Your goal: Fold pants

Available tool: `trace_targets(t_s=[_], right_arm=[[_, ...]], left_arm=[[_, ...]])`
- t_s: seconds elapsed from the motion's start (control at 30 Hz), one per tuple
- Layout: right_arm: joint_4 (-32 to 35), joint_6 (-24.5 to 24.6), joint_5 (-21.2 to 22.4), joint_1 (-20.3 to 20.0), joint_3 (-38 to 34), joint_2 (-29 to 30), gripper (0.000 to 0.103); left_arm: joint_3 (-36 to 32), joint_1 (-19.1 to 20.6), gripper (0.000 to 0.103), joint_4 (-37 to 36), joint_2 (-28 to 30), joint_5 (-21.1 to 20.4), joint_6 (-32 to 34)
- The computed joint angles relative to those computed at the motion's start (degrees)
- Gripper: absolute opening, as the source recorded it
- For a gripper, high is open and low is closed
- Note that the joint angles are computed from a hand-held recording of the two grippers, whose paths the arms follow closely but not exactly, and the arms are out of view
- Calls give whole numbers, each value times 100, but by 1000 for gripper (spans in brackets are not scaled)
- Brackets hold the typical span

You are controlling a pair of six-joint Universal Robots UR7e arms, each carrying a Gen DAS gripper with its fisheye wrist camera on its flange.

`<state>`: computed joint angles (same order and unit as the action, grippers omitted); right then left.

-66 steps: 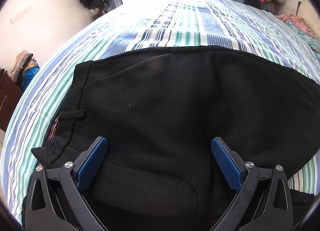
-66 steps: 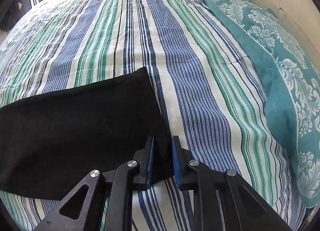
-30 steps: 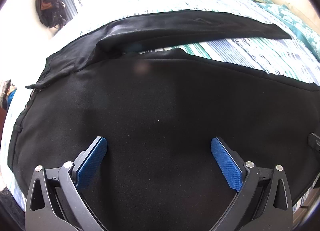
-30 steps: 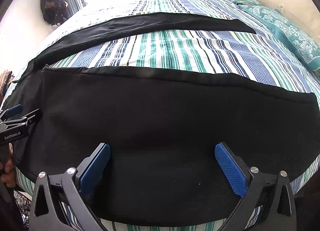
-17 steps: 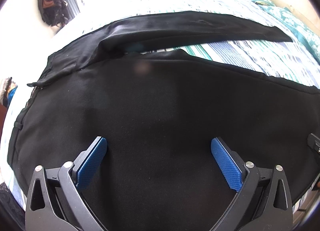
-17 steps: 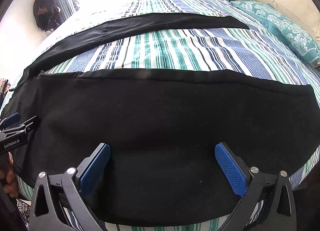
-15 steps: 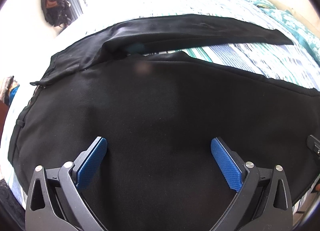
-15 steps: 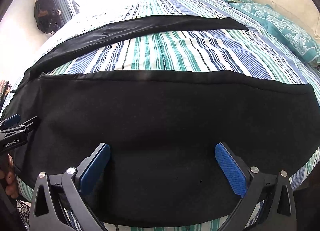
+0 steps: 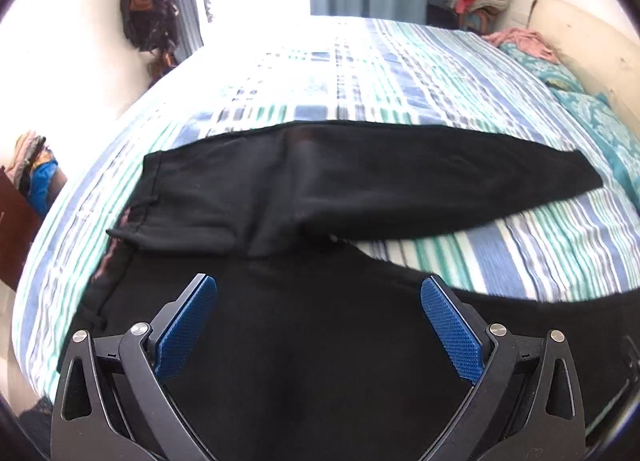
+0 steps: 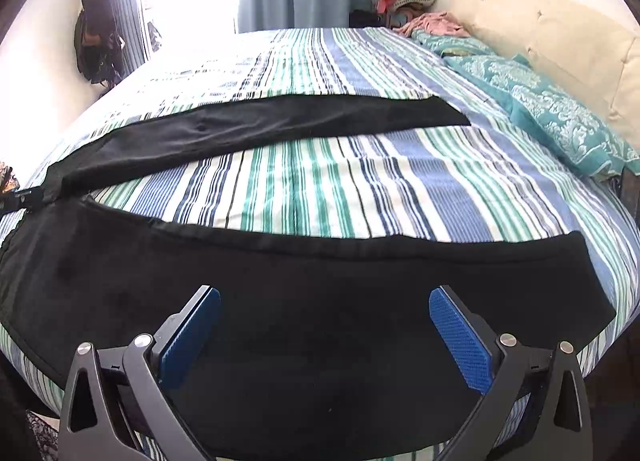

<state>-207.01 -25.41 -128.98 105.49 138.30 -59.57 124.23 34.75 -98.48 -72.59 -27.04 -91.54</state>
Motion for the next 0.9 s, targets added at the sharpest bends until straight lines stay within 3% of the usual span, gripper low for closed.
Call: trace_targets(t_s=[0.1, 0.17, 0.23, 0.33, 0.37, 0.43, 0.47, 0.53, 0.63, 0.77, 0.87, 0.9], right_arm=[[267, 175, 110, -138, -131, -172, 103], [516, 440, 136, -179, -218, -302, 103], [710, 338, 452, -372, -328, -474, 103], [1362, 313, 1158, -776, -777, -755, 103], [1816, 173, 1378, -939, -1081, -828, 103], [2981, 202, 1689, -1212, -1967, -777, 103], [3579, 205, 1619, -1294, -2552, -594, 103], [4510, 134, 1268, -1367, -3752, -53, 103], [5492, 243, 1044, -1534, -5551, 863, 99], [6554, 351, 288, -1527, -7951, 2198, 96], [8011, 825, -50, -1540, -9745, 3144, 81], [8303, 815, -171, -1539, -10241, 3436, 67]], left_arm=[[-229, 523, 103, 820, -51, 306, -462], [-145, 908, 103, 716, -135, 358, -393], [313, 1291, 103, -296, -242, 387, 292], [1089, 1260, 103, -1982, -604, 524, 654], [1134, 1284, 103, -2227, -564, 509, 847], [1082, 1274, 103, -1999, -448, 635, 719], [1072, 1271, 103, -1917, -423, 667, 649], [1077, 1267, 103, -1949, -356, 726, 603], [1055, 1269, 103, -1833, -297, 809, 489], [991, 1295, 103, -1619, -242, 898, 349], [985, 1288, 103, -1515, -230, 936, 256], [980, 1282, 103, -1457, -224, 946, 204]])
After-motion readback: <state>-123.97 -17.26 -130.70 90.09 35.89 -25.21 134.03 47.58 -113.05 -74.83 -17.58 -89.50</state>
